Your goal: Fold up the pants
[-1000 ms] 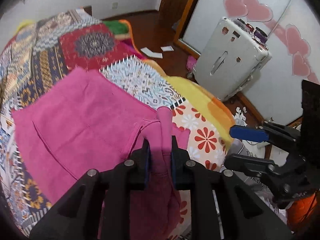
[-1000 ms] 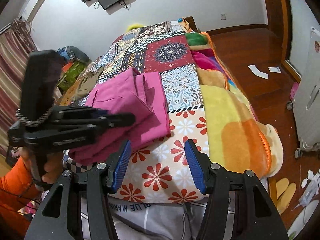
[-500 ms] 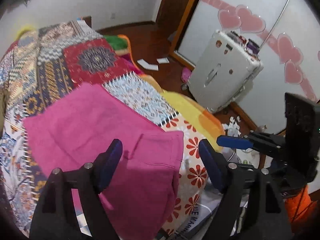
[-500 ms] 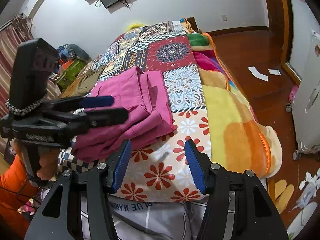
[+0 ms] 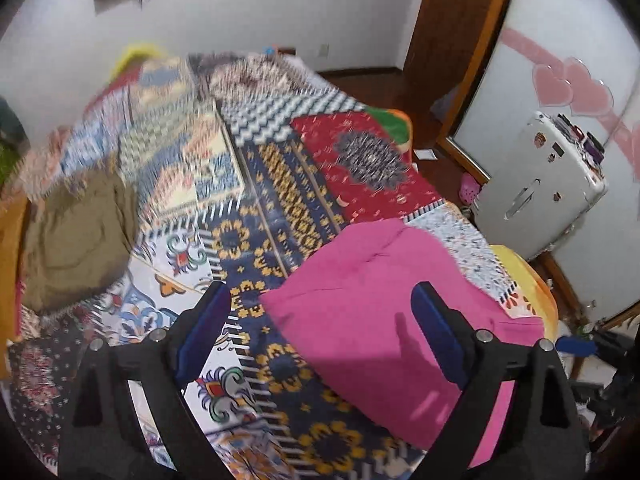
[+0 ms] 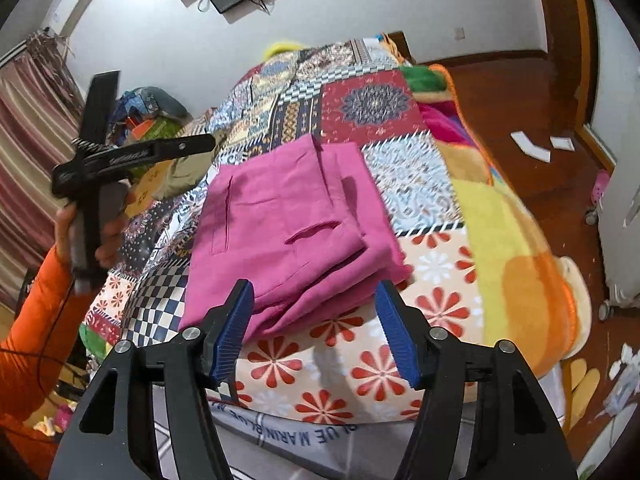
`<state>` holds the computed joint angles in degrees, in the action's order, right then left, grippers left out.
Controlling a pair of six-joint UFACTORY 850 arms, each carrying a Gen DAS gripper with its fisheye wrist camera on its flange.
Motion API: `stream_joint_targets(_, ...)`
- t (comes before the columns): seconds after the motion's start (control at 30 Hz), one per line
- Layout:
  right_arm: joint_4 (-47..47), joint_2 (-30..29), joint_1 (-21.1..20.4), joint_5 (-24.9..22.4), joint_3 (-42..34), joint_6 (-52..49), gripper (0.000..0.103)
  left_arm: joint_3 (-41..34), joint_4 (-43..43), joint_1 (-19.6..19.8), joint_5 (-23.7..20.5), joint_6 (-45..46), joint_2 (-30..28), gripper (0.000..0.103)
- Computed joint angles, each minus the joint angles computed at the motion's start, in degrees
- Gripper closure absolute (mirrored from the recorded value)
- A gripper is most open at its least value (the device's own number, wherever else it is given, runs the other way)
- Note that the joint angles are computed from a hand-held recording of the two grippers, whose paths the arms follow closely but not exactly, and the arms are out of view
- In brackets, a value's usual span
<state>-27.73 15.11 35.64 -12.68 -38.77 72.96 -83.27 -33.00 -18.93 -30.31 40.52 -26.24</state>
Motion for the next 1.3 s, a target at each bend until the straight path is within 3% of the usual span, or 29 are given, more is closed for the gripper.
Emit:
stream_joint_targets(0.13,2.92,-2.87,0.57,-1.08,-1.50,-1.07,0.033,-4.33,-5.70,1.48,-7.59,5.47,-4.92,0.011)
stream_joint_targets(0.23,4.55,-4.67,0.78,-2.14,-2.18,-2.15,0.033,-5.02,-4.85,0.35,-8.19,6.74,-6.30,0.010)
stream_joint_targets(0.37,13.30,-6.47,-0.02,-2.85,-2.62,-10.83,0.030,-6.74,1.09,-1.24,-9.22,4.72,-8.35,0.007)
stream_joint_targets(0.47,21.18,-6.41,-1.49,-1.01,-1.64,-18.41,0.028,-7.82,4.89,-1.95,-9.81,2.80,-9.98,0.006)
stream_joint_targets(0.57,22.43,-6.80,-1.89,-0.47,-1.60,-20.23,0.028,-9.61,3.73,-1.23,-12.29,2.65,-11.80,0.005)
stream_joint_targets(0.6,21.78,-6.94,-1.91,-0.57,-1.70,-19.99,0.029,-9.91,2.93,-0.94,-12.84,2.47,-12.12,0.006)
stream_joint_targets(0.67,20.76,-7.26,-1.95,-0.82,-2.02,-19.62,0.029,-9.70,1.28,-0.58,-13.23,2.76,-11.96,0.017)
stream_joint_targets(0.77,18.45,-7.43,-2.07,-1.14,-2.30,-17.94,0.030,-7.69,-0.59,-0.37,-13.08,5.42,-10.29,0.036)
stream_joint_targets(0.93,11.81,-7.72,-2.25,-2.47,-3.11,-12.79,0.031,-2.88,-1.35,0.31,-9.59,6.70,-6.01,0.050)
stream_joint_targets(1.03,12.85,-8.50,-3.04,-1.96,-3.83,-15.08,0.034,0.08,-2.19,1.56,-8.11,6.59,-3.27,0.054)
stream_joint_targets(1.17,20.55,-10.63,-3.95,-0.79,-5.94,-25.31,0.038,5.83,-2.76,3.26,-4.47,6.19,1.82,0.057)
stream_joint_targets(1.3,18.18,-13.12,-3.56,-0.47,-8.87,-26.45,0.038,11.05,-3.08,5.39,-1.91,5.02,6.36,0.057)
